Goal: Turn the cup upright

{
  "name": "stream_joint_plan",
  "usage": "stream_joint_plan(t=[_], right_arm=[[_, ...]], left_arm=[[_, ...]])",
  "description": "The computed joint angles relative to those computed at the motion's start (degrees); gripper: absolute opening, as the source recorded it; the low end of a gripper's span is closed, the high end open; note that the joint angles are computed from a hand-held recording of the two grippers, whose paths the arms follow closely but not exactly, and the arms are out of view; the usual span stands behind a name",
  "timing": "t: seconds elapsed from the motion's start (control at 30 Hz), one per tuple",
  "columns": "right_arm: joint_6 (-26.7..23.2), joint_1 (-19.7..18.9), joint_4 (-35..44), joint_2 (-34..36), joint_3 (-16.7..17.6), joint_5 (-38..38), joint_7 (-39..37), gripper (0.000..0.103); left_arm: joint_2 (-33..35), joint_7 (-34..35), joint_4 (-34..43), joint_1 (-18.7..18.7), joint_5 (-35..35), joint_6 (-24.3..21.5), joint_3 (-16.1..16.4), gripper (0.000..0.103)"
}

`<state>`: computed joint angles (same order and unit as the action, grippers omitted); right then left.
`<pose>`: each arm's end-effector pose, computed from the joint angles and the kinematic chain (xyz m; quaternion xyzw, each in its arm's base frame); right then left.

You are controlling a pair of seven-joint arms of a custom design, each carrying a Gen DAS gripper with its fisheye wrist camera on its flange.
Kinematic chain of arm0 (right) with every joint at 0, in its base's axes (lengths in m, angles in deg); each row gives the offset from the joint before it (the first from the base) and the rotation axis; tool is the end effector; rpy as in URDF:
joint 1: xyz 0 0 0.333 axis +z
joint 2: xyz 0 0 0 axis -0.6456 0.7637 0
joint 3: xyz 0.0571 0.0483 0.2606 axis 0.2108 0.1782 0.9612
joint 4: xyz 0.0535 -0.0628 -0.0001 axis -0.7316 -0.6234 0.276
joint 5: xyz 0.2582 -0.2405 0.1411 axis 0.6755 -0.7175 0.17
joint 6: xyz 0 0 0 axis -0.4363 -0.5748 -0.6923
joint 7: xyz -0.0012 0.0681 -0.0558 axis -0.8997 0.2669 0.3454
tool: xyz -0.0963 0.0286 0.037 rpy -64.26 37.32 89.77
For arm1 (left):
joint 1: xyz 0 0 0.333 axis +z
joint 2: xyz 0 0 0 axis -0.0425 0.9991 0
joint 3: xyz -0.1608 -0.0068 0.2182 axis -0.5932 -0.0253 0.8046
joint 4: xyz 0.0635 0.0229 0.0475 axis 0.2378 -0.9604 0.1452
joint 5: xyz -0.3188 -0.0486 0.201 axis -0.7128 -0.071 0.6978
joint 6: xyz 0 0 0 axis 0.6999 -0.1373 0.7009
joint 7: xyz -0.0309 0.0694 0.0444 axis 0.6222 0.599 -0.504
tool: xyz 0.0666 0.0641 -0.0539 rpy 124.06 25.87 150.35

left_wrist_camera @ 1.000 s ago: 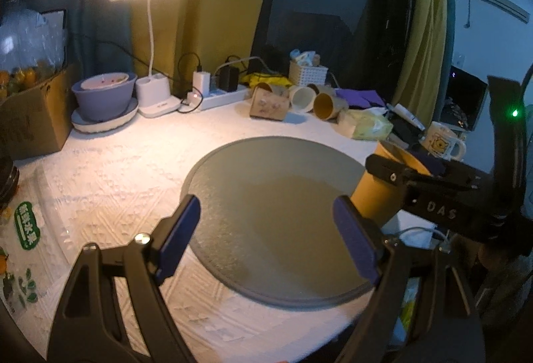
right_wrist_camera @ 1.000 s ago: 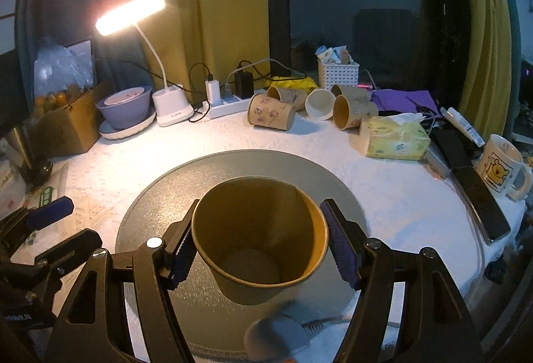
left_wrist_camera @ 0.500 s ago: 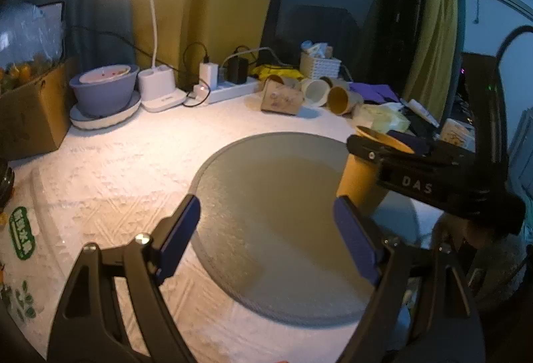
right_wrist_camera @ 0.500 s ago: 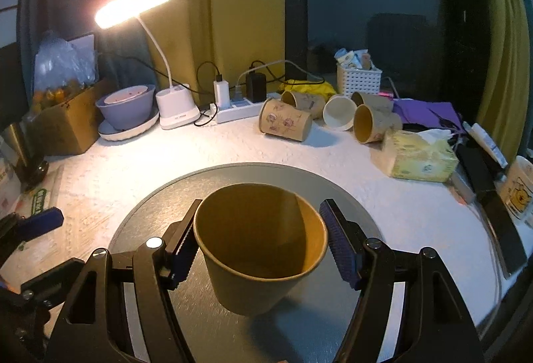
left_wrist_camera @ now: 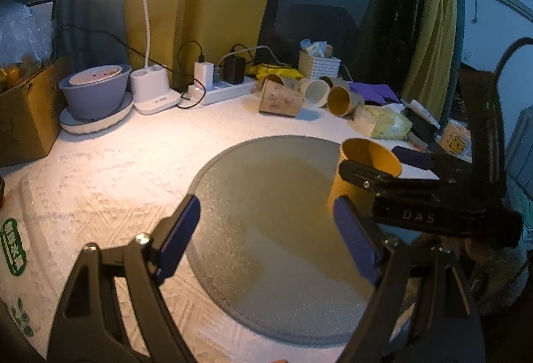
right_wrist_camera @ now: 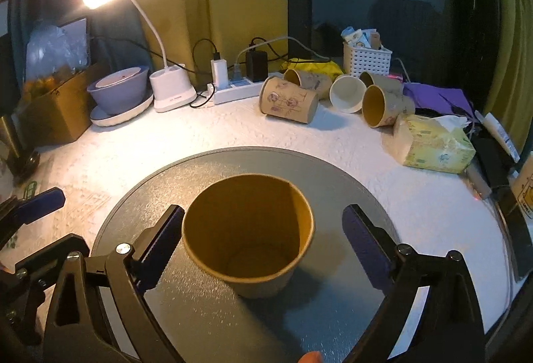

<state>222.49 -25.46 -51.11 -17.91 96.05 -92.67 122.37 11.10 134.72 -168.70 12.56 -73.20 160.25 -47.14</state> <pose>0.4910 0.2390 0.4287 -0.7511 0.4989 -0.2503 0.3526 0.4088 -0.1180 0.4109 -0.6535 0.5859 -0.3815 0.2902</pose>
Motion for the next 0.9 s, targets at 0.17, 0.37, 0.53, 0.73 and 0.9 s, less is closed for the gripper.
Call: stream_joint_plan(t=[0.17, 0.37, 0.53, 0.73, 0.9], right_arm=[[0.14, -0.77, -3.42, -3.81, 0.83, 1.75, -0.73, 0.097], [0.46, -2.27, -9.4, -10.14, 3.11, 6.88, -4.74, 0.097], [1.19, -3.27, -14.14, -15.64, 4.67, 10.94, -7.39, 0.097], [1.27, -2.19, -19.37, -23.0, 4.06, 15.98, -10.96, 0.097], [0.04, -1.76, -23.0, -29.09, 4.26, 19.57, -13.34, 0.097]], left_arm=[[-3.6, -0.93, -1.97, -1.34, -0.09, -0.23, -0.13, 0.083], [-7.42, -2.72, -3.94, -3.05, 1.43, -1.44, 0.48, 0.083], [-11.16, -4.58, -5.81, -4.45, 3.11, -2.44, 1.0, 0.083], [-14.65, -7.04, -7.56, -5.69, 5.14, -3.47, 1.35, 0.084], [-18.02, -8.42, -8.89, -7.0, 6.76, -3.57, 2.1, 0.084]])
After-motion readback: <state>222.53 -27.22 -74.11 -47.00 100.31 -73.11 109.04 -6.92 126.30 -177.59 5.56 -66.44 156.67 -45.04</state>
